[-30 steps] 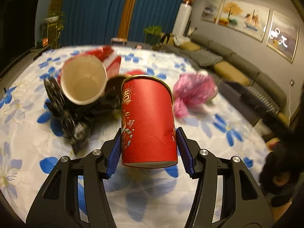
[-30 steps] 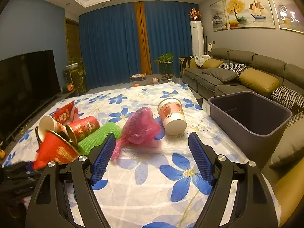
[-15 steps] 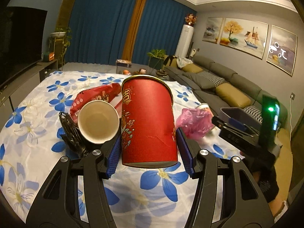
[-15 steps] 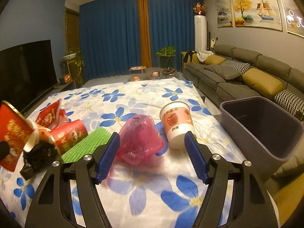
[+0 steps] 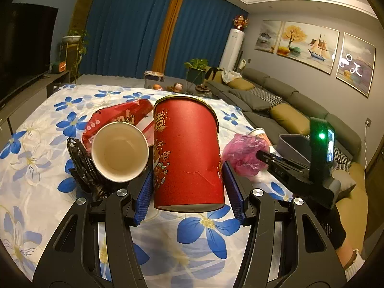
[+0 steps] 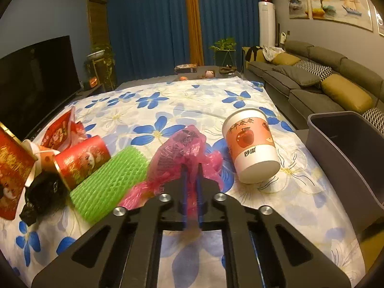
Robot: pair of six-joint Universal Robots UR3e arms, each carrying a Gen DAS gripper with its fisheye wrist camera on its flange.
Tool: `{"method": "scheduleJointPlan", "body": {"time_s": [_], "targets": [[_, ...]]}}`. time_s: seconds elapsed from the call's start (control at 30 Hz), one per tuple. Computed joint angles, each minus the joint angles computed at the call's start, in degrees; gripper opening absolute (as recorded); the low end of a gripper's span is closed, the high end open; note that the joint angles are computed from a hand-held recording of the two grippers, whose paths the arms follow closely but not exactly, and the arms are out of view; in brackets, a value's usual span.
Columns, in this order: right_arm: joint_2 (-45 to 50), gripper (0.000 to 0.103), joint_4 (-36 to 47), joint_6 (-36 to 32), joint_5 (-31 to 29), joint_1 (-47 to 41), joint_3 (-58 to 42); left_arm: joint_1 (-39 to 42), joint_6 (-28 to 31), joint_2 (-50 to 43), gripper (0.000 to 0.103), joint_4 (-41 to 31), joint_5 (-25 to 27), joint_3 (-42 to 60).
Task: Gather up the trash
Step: 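Grasp the pink plastic bag with the right tool while the left tool holds the red cup, then carry the red cup and pink bag in both tools over the grey bin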
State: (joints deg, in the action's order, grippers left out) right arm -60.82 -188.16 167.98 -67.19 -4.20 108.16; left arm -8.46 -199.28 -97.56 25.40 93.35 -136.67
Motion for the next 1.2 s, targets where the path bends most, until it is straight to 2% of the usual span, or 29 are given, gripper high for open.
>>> {"method": "scheduleJointPlan", "body": {"time_s": [0.37,0.63,0.9,1.07,1.2], "targets": [[-16.77,0.004,-8.13,-3.96,12.83,-9.5,21.05,-2.96,-0.21,1.13,0.054,-0.49,2.45,0.69],[-26.66,0.004,-6.97,-6.54,20.11,-18.35,29.11,-9.13,0.26,-2.06,0.054,-3.04,5.38,7.45],[-31.65,0.004,-4.23,-8.29,25.37,-27.11,31.22,-13.63,1.01,-9.22,0.054,-7.79,4.87,19.89],[-31.05,0.004,-5.33,-6.9,25.26,-31.16,29.24,-16.51,2.68,-16.5,0.054,-12.78,3.15,33.02],[-28.06,0.004,-7.6,-4.54,22.93,-33.59,25.32,-18.05,3.62,-23.04,0.054,-17.3,1.19,44.88]]}}
